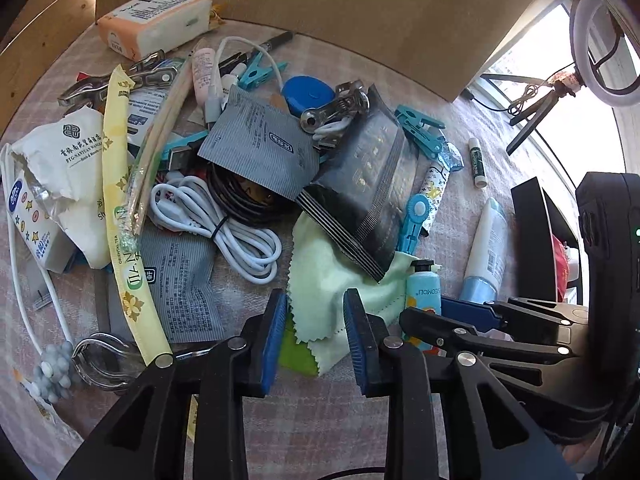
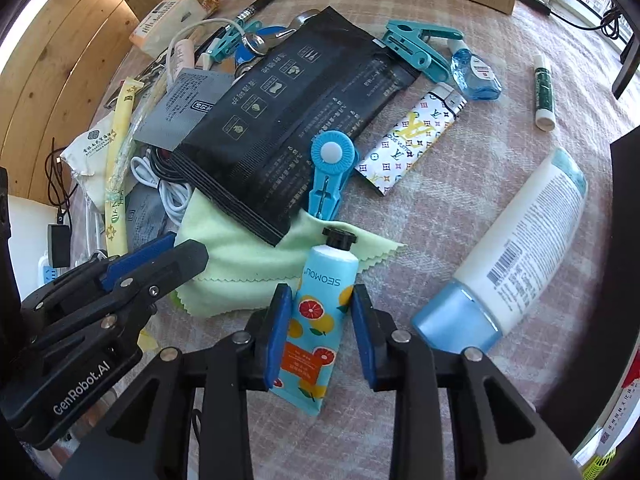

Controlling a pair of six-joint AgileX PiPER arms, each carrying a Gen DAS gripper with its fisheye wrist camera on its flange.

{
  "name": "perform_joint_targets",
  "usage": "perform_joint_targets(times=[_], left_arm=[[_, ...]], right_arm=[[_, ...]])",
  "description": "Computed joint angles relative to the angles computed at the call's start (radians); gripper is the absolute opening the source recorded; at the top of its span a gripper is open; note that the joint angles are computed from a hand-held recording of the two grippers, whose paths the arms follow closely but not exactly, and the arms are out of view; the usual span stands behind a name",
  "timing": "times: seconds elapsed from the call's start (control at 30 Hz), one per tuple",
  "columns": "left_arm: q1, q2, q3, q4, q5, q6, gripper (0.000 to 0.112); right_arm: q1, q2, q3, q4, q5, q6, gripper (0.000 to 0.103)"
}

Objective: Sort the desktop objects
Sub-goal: 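Grasp the pale green cloth with the left tool while the right grasps the printed hand-cream tube, then carry the green cloth and hand-cream tube over the tray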

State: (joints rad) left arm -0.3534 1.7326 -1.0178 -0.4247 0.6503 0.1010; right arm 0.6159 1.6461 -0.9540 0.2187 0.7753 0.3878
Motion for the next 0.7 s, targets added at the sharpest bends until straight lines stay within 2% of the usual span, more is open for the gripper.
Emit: perform_joint_targets(times=[0.07, 0.1, 0.2, 0.27, 0.37, 0.47, 0.7], left_arm=[[-0.021, -0.003, -0.002, 0.028, -0.009, -0.023, 0.026], [-0.028, -0.007, 0.001, 0.039, -0.016, -0.039, 0.015], [-0.037, -0.021, 0.004, 0.045, -0.023, -0.045, 0.001], [-0.04, -0.032, -0.001, 0.03, -0.014, -0.031, 0.001], [-0.015, -0.061, -0.002, -0.088, 0.024, 0.066, 0.001], [-0.013, -0.108, -0.009, -0.133, 0.053, 0.092, 0.001], [-0.077, -0.195, -0.085, -0.103, 0.109, 0.041, 0.001]], right_arm=[[-0.009, -0.012, 0.015, -0.003, 0.002, -0.009, 0.028], [-0.017, -0.018, 0.024, 0.003, 0.001, -0.016, 0.028], [-0.047, -0.036, 0.05, 0.022, 0.0, -0.045, 0.027], [-0.065, -0.05, 0.075, 0.037, -0.007, -0.069, 0.027], [-0.092, -0.072, 0.093, 0.069, -0.003, -0.112, 0.026], [-0.107, -0.11, 0.101, 0.095, 0.015, -0.146, 0.026], [-0.155, -0.225, 0.097, 0.12, 0.099, -0.19, 0.026]])
